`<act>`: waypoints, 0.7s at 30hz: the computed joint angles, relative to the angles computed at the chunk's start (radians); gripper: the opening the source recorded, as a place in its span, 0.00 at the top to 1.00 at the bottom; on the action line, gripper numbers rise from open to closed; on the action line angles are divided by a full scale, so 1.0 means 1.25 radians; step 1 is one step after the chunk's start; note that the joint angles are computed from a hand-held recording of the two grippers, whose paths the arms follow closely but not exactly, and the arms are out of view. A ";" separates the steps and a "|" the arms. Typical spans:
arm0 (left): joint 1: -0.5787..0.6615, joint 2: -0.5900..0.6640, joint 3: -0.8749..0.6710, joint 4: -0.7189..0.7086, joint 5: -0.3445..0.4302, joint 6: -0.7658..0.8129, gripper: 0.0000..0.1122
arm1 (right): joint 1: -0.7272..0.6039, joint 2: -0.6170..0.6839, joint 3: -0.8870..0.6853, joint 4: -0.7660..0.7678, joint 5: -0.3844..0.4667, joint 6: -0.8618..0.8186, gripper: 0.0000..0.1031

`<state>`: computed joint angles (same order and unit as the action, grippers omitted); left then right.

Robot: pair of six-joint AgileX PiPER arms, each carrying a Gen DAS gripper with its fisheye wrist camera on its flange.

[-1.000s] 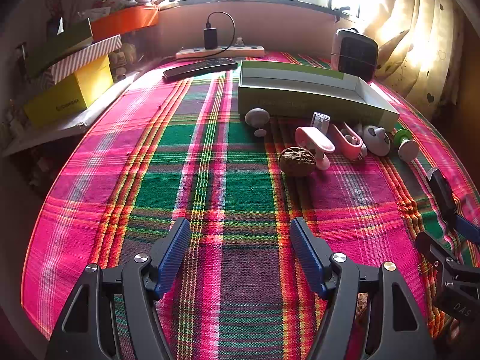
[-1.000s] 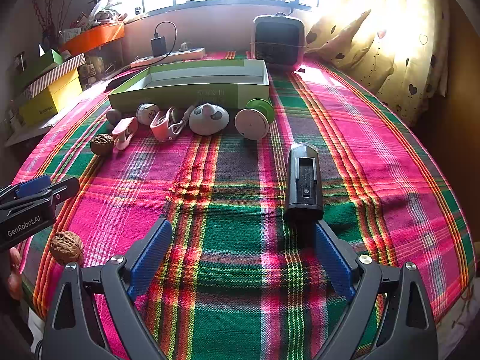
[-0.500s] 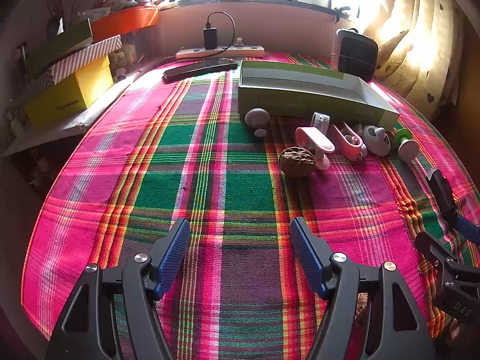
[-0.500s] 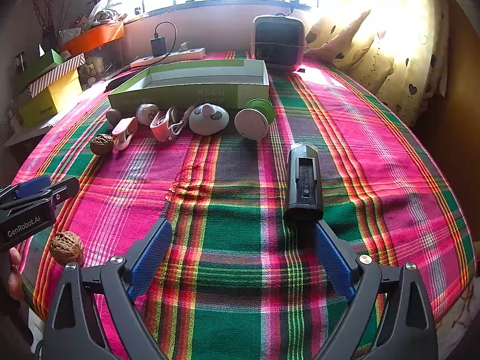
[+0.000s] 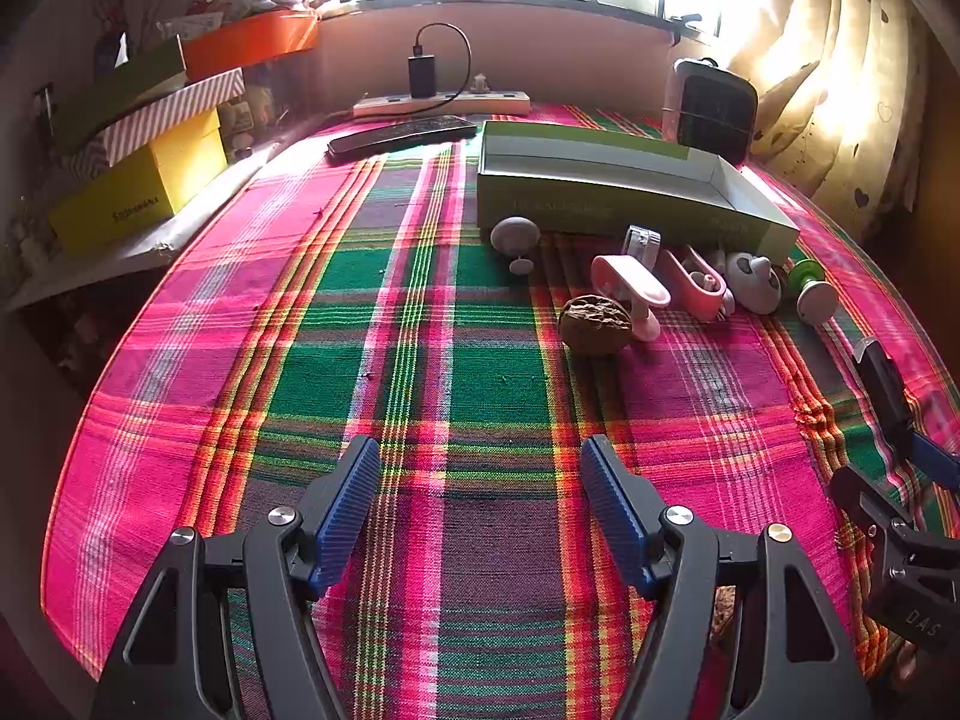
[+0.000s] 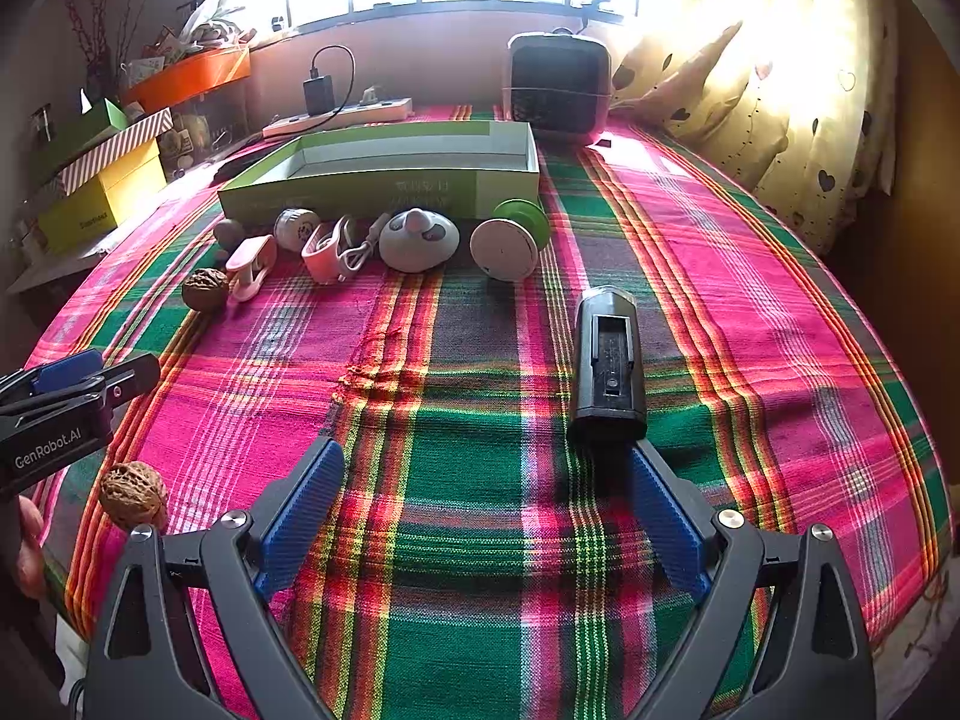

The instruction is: Organize objects

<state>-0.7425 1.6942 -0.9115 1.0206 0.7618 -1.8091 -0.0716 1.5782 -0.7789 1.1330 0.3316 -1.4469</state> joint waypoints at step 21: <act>0.017 -0.136 0.135 0.045 -0.179 0.028 0.39 | -0.124 0.042 -0.037 0.105 0.175 -0.173 0.10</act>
